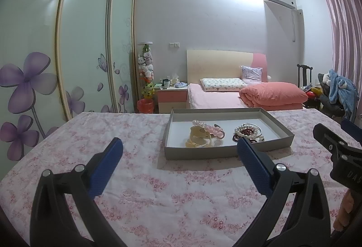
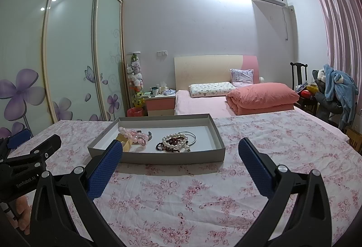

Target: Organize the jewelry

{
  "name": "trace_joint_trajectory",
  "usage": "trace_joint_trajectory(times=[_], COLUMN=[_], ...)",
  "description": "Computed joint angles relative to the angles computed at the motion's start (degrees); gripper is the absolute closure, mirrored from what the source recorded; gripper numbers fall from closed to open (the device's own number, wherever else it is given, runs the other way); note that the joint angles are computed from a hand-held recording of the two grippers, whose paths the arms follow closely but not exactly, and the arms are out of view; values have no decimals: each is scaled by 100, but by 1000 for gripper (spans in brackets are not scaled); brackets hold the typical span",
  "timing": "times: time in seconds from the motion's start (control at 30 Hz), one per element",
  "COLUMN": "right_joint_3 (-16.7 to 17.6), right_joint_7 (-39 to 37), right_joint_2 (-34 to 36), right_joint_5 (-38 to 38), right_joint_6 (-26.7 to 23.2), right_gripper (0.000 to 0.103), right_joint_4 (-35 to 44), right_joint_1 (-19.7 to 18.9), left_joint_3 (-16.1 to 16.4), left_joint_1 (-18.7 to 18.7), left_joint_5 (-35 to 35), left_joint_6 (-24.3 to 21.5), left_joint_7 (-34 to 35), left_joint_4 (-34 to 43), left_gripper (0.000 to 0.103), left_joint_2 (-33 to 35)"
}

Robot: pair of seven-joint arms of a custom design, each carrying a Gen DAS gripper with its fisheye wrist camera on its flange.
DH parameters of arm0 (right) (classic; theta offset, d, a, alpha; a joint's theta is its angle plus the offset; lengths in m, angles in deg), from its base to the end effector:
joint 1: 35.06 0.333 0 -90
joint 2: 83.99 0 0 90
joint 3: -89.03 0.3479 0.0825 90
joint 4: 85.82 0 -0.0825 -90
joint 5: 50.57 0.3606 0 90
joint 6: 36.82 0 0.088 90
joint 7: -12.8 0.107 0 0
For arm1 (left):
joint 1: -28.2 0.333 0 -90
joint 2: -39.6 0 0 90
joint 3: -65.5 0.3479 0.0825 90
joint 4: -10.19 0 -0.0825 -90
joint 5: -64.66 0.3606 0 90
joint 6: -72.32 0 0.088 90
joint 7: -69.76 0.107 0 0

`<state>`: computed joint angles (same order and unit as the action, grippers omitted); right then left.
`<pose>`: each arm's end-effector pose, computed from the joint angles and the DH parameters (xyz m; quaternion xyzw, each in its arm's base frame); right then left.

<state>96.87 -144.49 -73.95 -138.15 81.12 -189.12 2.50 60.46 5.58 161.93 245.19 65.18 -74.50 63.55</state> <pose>0.4789 0.4009 0.5410 -0.4354 0.6561 -0.4918 0.3716 0.5853 -0.3756 0.5376 -0.4440 0.6748 -0.4756 0.3482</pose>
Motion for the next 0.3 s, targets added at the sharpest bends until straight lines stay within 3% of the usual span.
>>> trace_joint_trajectory(times=[0.3], right_joint_3=[4], right_joint_7=[-10], right_joint_2=[-14], right_joint_5=[-1], right_joint_6=[16], right_gripper=[2], right_joint_4=[-10], right_joint_1=[-19], left_joint_3=[27], left_joint_1=[-23], left_joint_5=[-214], left_joint_6=[41], left_joint_7=[172], left_joint_4=[-38], left_gripper=[4], left_joint_2=[-16])
